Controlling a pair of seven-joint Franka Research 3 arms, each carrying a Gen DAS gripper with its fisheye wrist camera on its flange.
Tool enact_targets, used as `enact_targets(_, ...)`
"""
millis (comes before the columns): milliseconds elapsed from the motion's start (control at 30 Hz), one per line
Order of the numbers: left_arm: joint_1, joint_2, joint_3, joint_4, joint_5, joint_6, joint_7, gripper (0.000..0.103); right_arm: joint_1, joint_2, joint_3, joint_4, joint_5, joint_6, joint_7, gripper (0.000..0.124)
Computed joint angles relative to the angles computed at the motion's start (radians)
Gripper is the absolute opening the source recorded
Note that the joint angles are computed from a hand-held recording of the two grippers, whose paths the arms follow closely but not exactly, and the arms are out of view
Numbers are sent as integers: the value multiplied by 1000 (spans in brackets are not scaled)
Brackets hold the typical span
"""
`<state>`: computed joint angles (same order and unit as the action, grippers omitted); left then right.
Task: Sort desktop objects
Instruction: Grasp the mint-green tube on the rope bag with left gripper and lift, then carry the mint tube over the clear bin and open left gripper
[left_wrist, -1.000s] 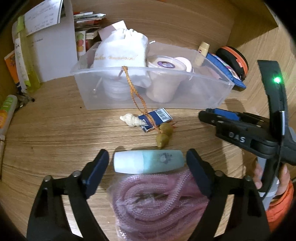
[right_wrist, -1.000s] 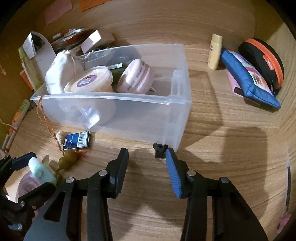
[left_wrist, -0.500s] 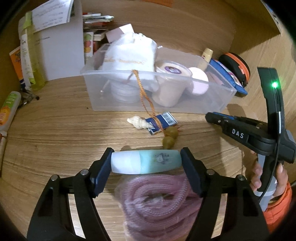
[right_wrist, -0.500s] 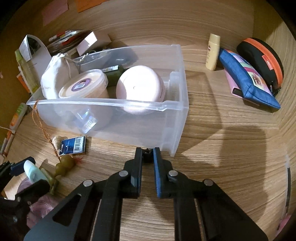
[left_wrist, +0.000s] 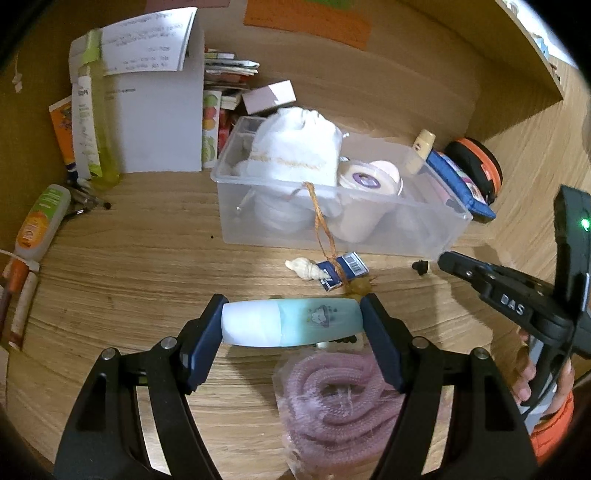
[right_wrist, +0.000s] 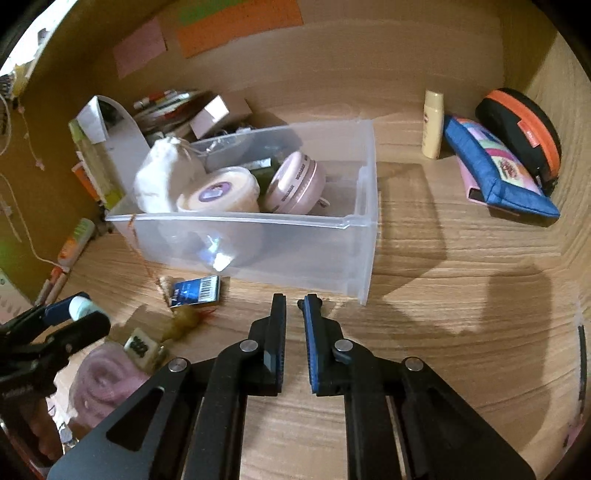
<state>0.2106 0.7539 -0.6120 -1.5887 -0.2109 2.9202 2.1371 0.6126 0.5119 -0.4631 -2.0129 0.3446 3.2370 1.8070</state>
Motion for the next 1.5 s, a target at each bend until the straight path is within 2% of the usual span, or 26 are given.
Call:
enact_targets(100, 15, -1, -16, -4, -6, 11, 9, 72, 44, -13, -41, -24, 9, 19, -2, 9)
enact_targets(167, 24, -2, -26, -7, -9, 15, 11, 72, 61, -2, -68, -7, 10, -8, -15, 9)
enact_targets(200, 31, -2, -32, -9, -11, 15, 14, 72, 97, 17, -115, 8, 3, -35, 2, 9)
enact_targets(233, 37, -3, -39, -14, -14, 19, 17, 72, 99, 20, -128, 11, -36, -53, 44, 12)
enact_targets(267, 46, -2, -47, -17, -16, 18, 22, 72, 77, 18, -106, 20, -16, -76, 17, 15)
enact_targets(300, 49, 0, -50, -17, -16, 16, 25, 72, 22, 16, -48, 42, 7, -100, -30, 16)
enact_targets(333, 51, 1, -51, -16, -16, 15, 26, 72, -25, 19, -7, 58, -39, -113, -6, 18)
enact_targets(400, 51, 1, -48, -16, -16, 17, 27, 72, -63, 33, 24, 87, -64, -147, 0, 20)
enact_targets(500, 55, 6, -49, -7, -18, 12, 26, 72, -87, 60, 37, 128, -103, -180, 29, 20)
enact_targets(600, 59, 17, -52, 8, -24, 7, 28, 72, -57, 98, -9, 172, -163, -229, 87, 20)
enact_targets(733, 57, 28, -52, 28, -32, -1, 34, 72, -73, 119, 4, 205, -228, -254, 113, 20)
enact_targets(800, 51, 34, -47, 42, -32, -7, 36, 72, -62, 131, -10, 215, -267, -258, 140, 19)
enact_targets(833, 48, 37, -46, 49, -33, -11, 38, 72, -66, 133, -7, 217, -280, -252, 150, 14)
enact_targets(933, 37, 51, -41, 82, -38, -36, 47, 72, -83, 131, 10, 215, -313, -238, 179, 14)
enact_targets(1133, -1, 67, -15, 150, -54, -71, 69, 72, -63, 77, -7, 146, -363, -156, 233, 14)
enact_targets(1200, -14, 68, -6, 167, -60, -75, 76, 72, -44, 49, -23, 115, -362, -120, 234, 14)
enact_targets(1400, -51, 88, 11, 245, -77, -103, 98, 72, 79, 12, -148, 66, -329, -47, 208, 14)
enact_targets(1500, -76, 105, 26, 297, -83, -131, 106, 72, 63, 11, -135, 84, -296, -26, 167, 14)
